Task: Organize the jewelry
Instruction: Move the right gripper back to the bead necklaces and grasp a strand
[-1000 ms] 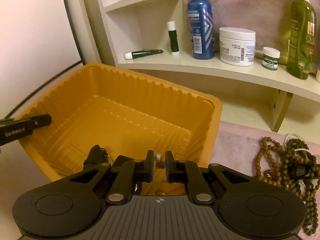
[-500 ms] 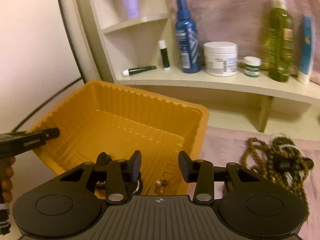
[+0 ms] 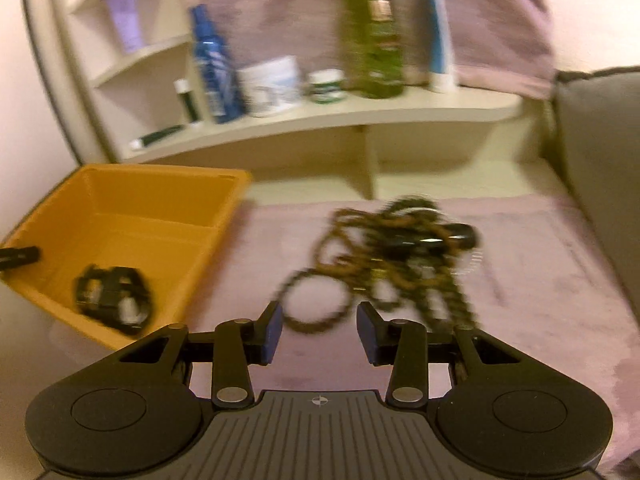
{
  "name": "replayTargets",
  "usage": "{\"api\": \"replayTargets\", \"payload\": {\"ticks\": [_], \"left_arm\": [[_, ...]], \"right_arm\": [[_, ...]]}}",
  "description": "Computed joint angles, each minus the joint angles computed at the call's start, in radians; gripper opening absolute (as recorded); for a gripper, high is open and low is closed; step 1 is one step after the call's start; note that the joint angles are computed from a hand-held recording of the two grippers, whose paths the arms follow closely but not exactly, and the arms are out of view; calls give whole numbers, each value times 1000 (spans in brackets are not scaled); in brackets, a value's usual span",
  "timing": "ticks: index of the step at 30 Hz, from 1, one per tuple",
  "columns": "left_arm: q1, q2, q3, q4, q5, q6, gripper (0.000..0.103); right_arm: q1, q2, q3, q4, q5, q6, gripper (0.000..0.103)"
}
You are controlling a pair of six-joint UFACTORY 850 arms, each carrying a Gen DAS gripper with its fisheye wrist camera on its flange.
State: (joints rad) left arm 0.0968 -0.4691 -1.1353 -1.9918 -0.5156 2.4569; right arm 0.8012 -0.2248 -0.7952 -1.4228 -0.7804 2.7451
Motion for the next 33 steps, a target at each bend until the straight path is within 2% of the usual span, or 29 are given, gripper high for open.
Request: {"api": "replayTargets", "payload": {"ticks": [6, 17, 24, 33], "left_arm": [[0, 0, 0, -1, 0, 0, 16], [0, 1, 0, 1, 1, -1, 16], [1, 0, 0, 3, -1, -1, 16], [2, -4, -4, 16, -2, -8, 16]], "right_arm": [[-15, 22, 41, 48, -25, -38, 42], [-38, 23, 52, 26, -30, -66, 41], [-45, 10, 36, -10, -20, -76, 41], [-66, -29, 2, -119, 41, -71, 41]]}}
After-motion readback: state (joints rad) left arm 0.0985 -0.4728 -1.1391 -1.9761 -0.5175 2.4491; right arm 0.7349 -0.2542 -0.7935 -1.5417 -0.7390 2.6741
